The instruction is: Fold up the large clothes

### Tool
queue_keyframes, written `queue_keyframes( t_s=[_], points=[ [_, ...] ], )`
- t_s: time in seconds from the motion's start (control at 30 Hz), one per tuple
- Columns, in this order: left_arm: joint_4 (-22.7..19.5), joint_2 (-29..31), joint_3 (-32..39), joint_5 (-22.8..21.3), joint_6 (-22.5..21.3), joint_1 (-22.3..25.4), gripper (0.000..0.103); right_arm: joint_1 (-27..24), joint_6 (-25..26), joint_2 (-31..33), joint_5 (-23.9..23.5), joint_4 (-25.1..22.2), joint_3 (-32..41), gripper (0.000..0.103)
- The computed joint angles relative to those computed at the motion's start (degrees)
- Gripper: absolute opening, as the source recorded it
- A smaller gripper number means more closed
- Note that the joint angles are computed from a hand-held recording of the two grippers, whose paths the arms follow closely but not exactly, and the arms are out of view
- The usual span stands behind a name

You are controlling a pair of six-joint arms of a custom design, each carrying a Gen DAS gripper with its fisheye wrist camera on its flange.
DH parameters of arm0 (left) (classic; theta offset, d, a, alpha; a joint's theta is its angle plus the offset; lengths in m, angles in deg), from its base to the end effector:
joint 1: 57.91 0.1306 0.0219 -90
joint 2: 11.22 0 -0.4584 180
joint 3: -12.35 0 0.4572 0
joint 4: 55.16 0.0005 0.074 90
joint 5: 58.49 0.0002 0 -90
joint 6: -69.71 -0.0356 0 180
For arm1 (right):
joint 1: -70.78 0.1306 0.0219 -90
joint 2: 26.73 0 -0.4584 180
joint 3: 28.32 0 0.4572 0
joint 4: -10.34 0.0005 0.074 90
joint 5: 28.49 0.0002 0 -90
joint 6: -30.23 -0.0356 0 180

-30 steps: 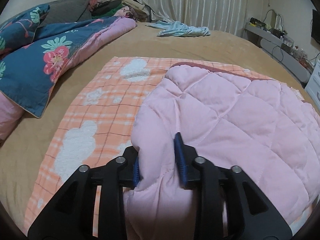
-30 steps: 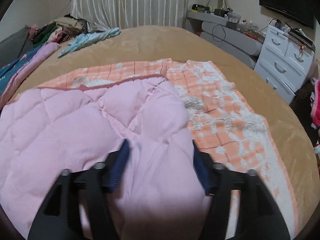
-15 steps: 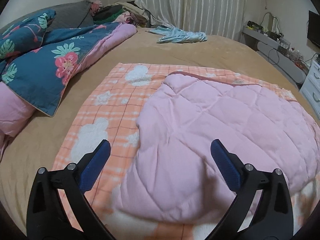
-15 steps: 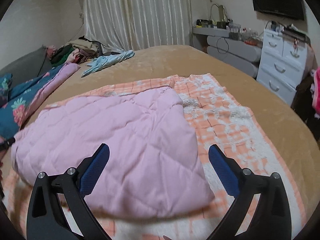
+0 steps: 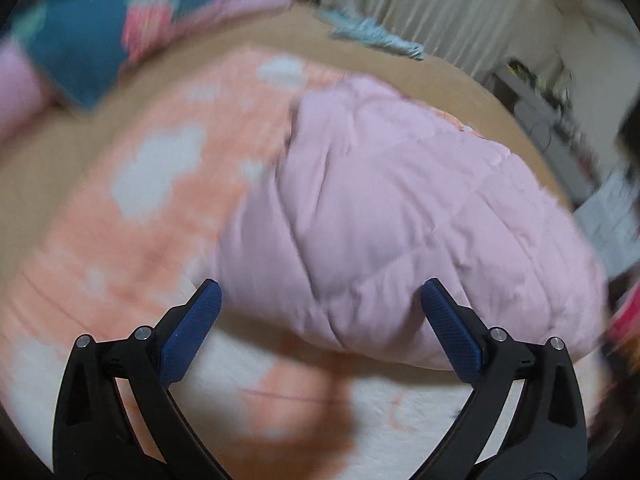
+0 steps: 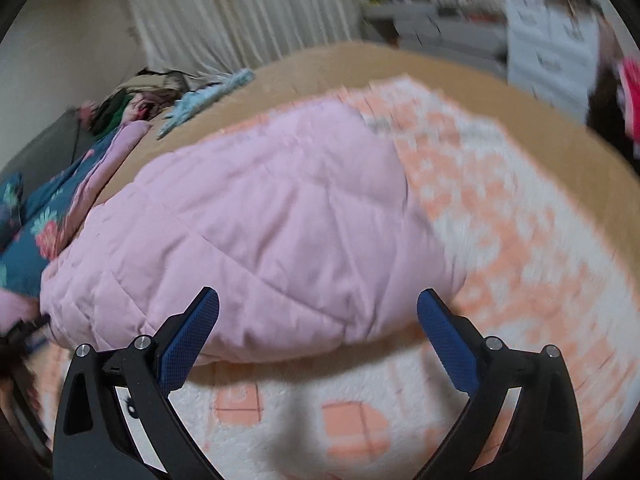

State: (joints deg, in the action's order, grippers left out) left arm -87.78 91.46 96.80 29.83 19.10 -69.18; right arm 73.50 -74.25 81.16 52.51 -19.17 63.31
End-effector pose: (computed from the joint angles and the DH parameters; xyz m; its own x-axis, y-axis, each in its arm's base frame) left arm 0.6138 -0.1218 0.3497 -0.7002 -0.5073 -0.5024 -0.3457 0.8566 -0.3831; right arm 0.6766 0.0372 0.3605 -0.7320 0.2125 -0.6474 0.0280 0.9587 0.2829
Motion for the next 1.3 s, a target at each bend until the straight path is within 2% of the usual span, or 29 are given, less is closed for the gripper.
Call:
queue_keyframes(
  t_s=[0.07,0.17,0.33,0.47,0.5,0.57,0.6,0.67,0.77,1.0,1.2,1.3],
  points=[
    [3.4,0.6,-1.5,5.4,5.9,1.2,0.094,-0.4,-3.0,1.0,-2.2,-0.7,0.5,0.099],
    [8.0,1.8,-2.6,10.0,12.6,2.1,0.095,-1.2,-8.4,3.2,-6.6,-2.2,2.0,0.099],
    [14.5,4.1,-3.0,13.9,19.5,2.5,0.095,-2.8,-16.8,6.8,-16.2,0.7,3.4,0.099],
    [17.5,5.3,-2.6,13.0,20.9,2.1,0.094,-2.7,-18.0,8.4,-18.4,3.8,4.3,0.099],
    [17.9,5.7,-2.3,12.8,20.8,2.0,0.093,-2.6,-17.8,8.4,-18.5,4.6,4.2,0.098],
    [19.1,5.8,-2.1,12.9,20.4,1.9,0.072,-2.4,-17.0,8.4,-19.1,6.5,3.8,0.080],
    [19.2,6.0,-1.6,12.5,19.7,1.7,0.066,-2.3,-16.5,8.3,-19.6,7.6,3.6,0.074],
    [18.0,5.9,-0.6,10.7,17.2,1.1,0.044,-1.9,-14.1,7.2,-19.4,9.6,2.6,0.052],
    [14.5,5.2,1.2,7.2,12.1,0.0,0.030,-1.1,-8.6,5.9,-16.4,9.4,2.6,0.039],
    [8.0,2.2,3.8,0.9,3.8,-2.3,0.025,1.4,2.0,0.8,-8.5,11.8,-0.6,0.032],
    [7.2,-2.6,0.7,-1.9,-0.5,-3.4,0.025,2.8,10.5,-5.1,-5.6,13.1,-4.9,0.030],
    [6.7,-4.8,-0.8,-2.5,-1.9,-3.8,0.025,2.9,12.3,-8.1,-5.3,12.9,-7.7,0.030]
  ],
)
